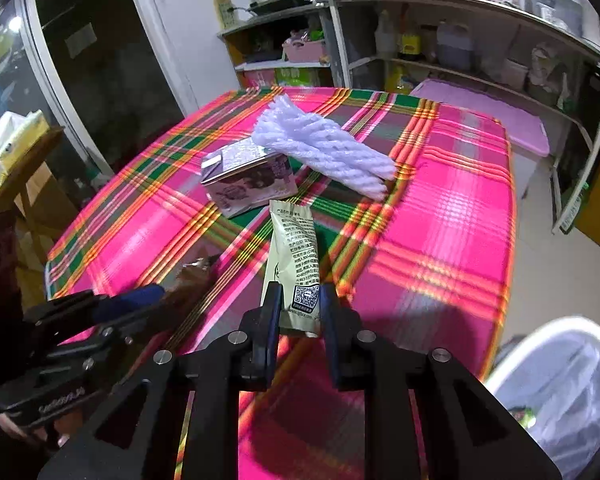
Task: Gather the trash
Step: 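Grasp the brown chocolate wrapper with the left tool while the right tool grasps the beige bar wrapper, then carry both wrappers over the bin and open both tools to drop them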
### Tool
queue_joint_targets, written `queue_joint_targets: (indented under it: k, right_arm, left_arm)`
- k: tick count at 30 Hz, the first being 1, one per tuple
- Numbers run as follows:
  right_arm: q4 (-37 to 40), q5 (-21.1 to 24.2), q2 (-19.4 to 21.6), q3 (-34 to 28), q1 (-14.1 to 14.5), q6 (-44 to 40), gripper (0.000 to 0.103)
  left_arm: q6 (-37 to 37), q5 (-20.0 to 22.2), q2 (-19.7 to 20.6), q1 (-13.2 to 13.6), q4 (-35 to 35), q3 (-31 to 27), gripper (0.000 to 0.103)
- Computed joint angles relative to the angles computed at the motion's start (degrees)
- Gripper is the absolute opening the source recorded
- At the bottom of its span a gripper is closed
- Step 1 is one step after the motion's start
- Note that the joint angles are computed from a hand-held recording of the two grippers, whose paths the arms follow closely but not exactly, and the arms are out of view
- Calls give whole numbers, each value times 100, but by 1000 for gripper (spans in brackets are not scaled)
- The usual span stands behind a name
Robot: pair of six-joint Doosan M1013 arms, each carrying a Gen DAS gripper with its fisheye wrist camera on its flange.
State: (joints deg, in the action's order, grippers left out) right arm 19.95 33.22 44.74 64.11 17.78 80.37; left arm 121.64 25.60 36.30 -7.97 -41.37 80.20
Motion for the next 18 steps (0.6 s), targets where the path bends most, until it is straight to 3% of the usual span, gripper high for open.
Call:
queue_joint_targets:
  k: [9,18]
  right_arm:
    - [54,-683,-584,903,-22,141,20]
    - [103,-1039,-954,1493,-64,254,20]
  left_arm:
    - [793,-192,-326,-121,-590,377,26]
    - [1441,-206,-528,-190,-1116,630,25]
